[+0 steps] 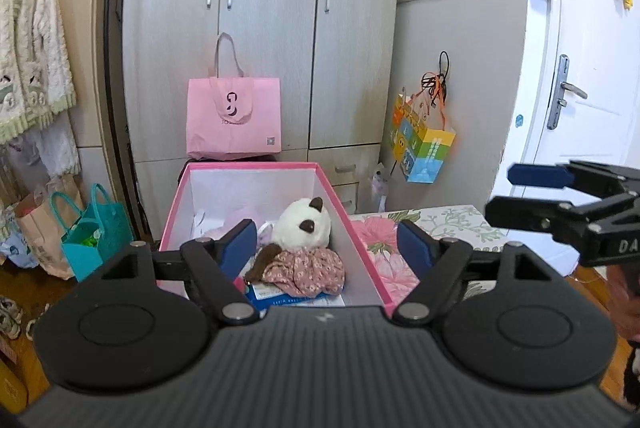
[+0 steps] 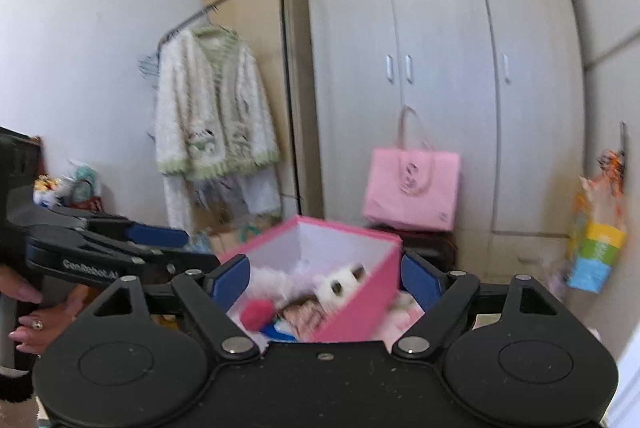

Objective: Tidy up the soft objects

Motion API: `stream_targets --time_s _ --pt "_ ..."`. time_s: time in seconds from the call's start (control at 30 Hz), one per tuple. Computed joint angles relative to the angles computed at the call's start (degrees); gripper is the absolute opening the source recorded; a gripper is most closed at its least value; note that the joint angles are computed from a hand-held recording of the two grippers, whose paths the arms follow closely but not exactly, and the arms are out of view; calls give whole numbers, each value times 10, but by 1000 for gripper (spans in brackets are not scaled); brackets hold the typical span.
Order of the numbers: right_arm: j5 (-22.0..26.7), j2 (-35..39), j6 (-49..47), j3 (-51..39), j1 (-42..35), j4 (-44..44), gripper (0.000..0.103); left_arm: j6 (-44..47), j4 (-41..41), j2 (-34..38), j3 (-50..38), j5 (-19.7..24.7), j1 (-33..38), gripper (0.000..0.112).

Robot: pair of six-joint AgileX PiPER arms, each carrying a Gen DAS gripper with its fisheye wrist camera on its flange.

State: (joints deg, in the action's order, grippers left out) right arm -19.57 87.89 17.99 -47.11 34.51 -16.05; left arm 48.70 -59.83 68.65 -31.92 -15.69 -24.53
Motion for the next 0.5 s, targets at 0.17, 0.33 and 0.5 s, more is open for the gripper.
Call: stream_targets --time_s 0.17,0.33,0.5 --pt "-7 -26 -56 47 13 110 94 -35 -25 -15 40 -82 -69 85" --pt "-5 -40 -161 72 40 258 98 -13 -83 -7 55 -183 -141 91" --pt "16 -37 -326 69 66 445 103 -23 -98 21 59 -253 -184 96"
